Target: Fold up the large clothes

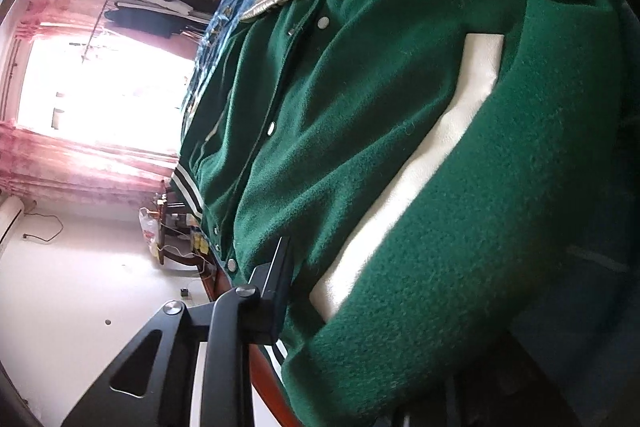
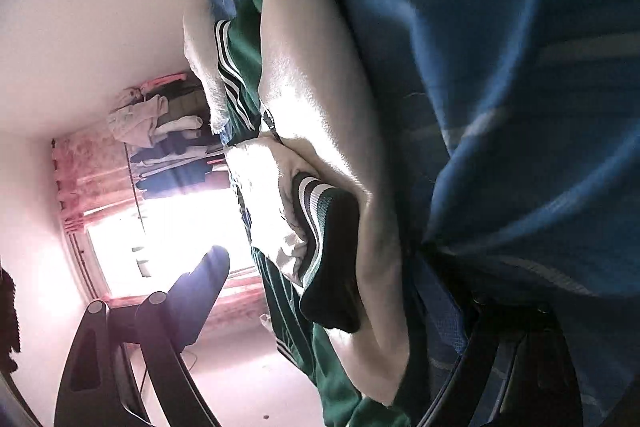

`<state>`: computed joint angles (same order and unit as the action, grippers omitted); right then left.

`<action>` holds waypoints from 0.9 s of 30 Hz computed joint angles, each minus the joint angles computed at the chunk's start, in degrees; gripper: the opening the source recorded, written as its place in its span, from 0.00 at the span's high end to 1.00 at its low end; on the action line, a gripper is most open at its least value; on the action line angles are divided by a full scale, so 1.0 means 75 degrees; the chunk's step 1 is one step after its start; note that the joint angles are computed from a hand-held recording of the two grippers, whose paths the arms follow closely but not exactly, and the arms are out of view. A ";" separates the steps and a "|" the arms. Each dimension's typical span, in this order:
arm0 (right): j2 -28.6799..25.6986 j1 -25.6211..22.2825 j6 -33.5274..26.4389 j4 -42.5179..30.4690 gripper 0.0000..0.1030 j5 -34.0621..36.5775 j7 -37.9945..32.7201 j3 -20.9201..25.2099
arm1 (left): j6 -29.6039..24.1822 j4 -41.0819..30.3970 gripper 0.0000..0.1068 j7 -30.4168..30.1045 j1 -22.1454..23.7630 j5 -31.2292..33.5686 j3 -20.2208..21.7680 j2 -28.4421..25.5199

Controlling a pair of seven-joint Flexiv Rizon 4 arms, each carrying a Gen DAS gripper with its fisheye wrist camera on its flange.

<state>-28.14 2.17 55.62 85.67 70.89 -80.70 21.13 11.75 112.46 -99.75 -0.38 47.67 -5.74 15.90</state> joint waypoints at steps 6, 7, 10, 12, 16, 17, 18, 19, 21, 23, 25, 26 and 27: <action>0.0029 0.0086 -0.0149 -0.0142 0.13 0.0028 0.0151 0.0098 | 0.0148 -0.0097 0.74 0.0543 0.0109 -0.0554 0.0275 0.0169; 0.0110 0.0003 -0.0346 -0.0103 0.13 0.0109 0.0141 0.0159 | 0.0184 -0.0115 0.74 0.0641 0.0142 -0.0622 0.0299 0.0198; 0.0392 0.0062 -0.0701 0.0232 0.13 0.0115 0.0463 0.0112 | 0.0323 -0.0174 0.74 0.0899 0.0241 -0.0858 0.0366 0.0304; 0.0270 0.0356 -0.0692 0.0147 0.14 -0.0131 0.0670 -0.0021 | 0.0424 -0.0197 0.74 0.1055 0.0314 -0.0995 0.0397 0.0339; -0.0178 0.0685 -0.0051 -0.0327 0.14 -0.0125 0.0809 -0.0068 | 0.0524 -0.0220 0.74 0.1213 0.0462 -0.1197 0.0414 0.0362; -0.0269 0.0804 0.0182 -0.0463 0.14 -0.0243 0.0898 -0.0089 | 0.0511 -0.0229 0.74 0.1261 0.0489 -0.1250 0.0413 0.0359; -0.0275 0.1045 0.0307 -0.0480 0.14 -0.0781 0.1323 -0.0237 | 0.0515 -0.0232 0.73 0.1285 0.0512 -0.1293 0.0415 0.0365; -0.0261 0.1419 0.0385 -0.0464 0.14 -0.1690 0.2024 -0.0519 | 0.0531 -0.0228 0.73 0.1307 0.0528 -0.1338 0.0421 0.0379; -0.0423 0.1531 0.0250 -0.0646 0.14 -0.2290 0.2334 -0.0528 | 0.0547 -0.0228 0.73 0.1380 0.0565 -0.1377 0.0424 0.0386; -0.0715 0.1410 0.0060 -0.1012 0.19 -0.2383 0.2354 -0.0279 | 0.0564 -0.0222 0.73 0.1429 0.0593 -0.1451 0.0438 0.0403; -0.0874 0.1344 0.0256 -0.1318 0.29 -0.2410 0.2365 -0.0051 | 0.0574 -0.0233 0.73 0.1457 0.0632 -0.1486 0.0448 0.0424; -0.0876 0.1352 0.0381 -0.1394 0.32 -0.2535 0.2305 0.0010 | 0.0565 -0.0259 0.73 0.1482 0.0666 -0.1537 0.0478 0.0426; -0.0846 0.1380 0.0402 -0.1400 0.37 -0.2725 0.2364 0.0029 | 0.0545 -0.0270 0.73 0.1481 0.0691 -0.1579 0.0487 0.0434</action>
<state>-34.49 12.52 58.64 75.17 50.45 -62.97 21.35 15.84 110.44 -88.64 4.80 35.82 -2.09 19.15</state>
